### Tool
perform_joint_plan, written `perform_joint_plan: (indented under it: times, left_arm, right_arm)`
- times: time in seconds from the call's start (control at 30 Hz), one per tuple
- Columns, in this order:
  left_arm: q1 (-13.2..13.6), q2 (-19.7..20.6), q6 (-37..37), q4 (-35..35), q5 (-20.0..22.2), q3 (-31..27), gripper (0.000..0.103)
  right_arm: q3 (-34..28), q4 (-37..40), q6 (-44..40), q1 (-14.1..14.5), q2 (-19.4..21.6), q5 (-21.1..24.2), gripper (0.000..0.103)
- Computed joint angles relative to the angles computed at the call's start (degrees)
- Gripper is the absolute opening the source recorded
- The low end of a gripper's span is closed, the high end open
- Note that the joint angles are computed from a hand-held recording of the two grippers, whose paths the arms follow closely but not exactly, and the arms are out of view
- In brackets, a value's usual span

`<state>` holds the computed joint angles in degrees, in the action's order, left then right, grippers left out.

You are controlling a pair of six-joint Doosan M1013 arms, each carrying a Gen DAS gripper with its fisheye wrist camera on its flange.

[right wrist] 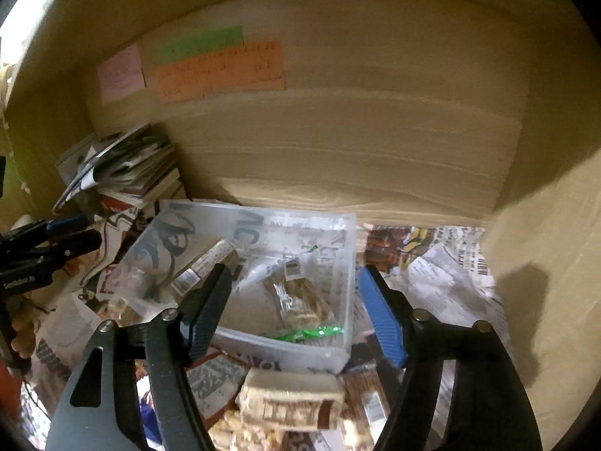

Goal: Organize snacks
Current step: 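Grasp the orange-labelled rice cake with the left gripper while the right grasps a white rice cracker block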

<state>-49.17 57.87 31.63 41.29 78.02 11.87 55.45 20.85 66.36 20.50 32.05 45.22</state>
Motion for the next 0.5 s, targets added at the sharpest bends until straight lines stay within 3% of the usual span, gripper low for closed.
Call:
perform_joint_plan:
  times: [0.07, 0.17, 0.27, 0.5]
  left_arm:
    - [-0.1, -3.1, -2.7, 0.3, -1.2, 6.5, 0.065]
    - [-0.1, -5.5, -5.5, -0.5, -2.3, 11.7, 0.065]
    - [-0.2, -7.2, -7.0, -1.3, -3.2, 15.4, 0.065]
    - [-0.2, -9.1, -8.6, -3.3, -5.3, 20.6, 0.065]
  right_arm:
    - [1.5, -0.4, -0.2, 0.0, -0.9, -1.0, 0.068]
    - [3.4, -0.8, -0.5, -0.1, -2.0, -1.9, 0.07]
    - [5.4, -0.6, -0.7, -0.2, -2.9, -2.4, 0.076]
    - [8.9, -3.2, 1.7, -0.2, -4.1, -2.6, 0.076]
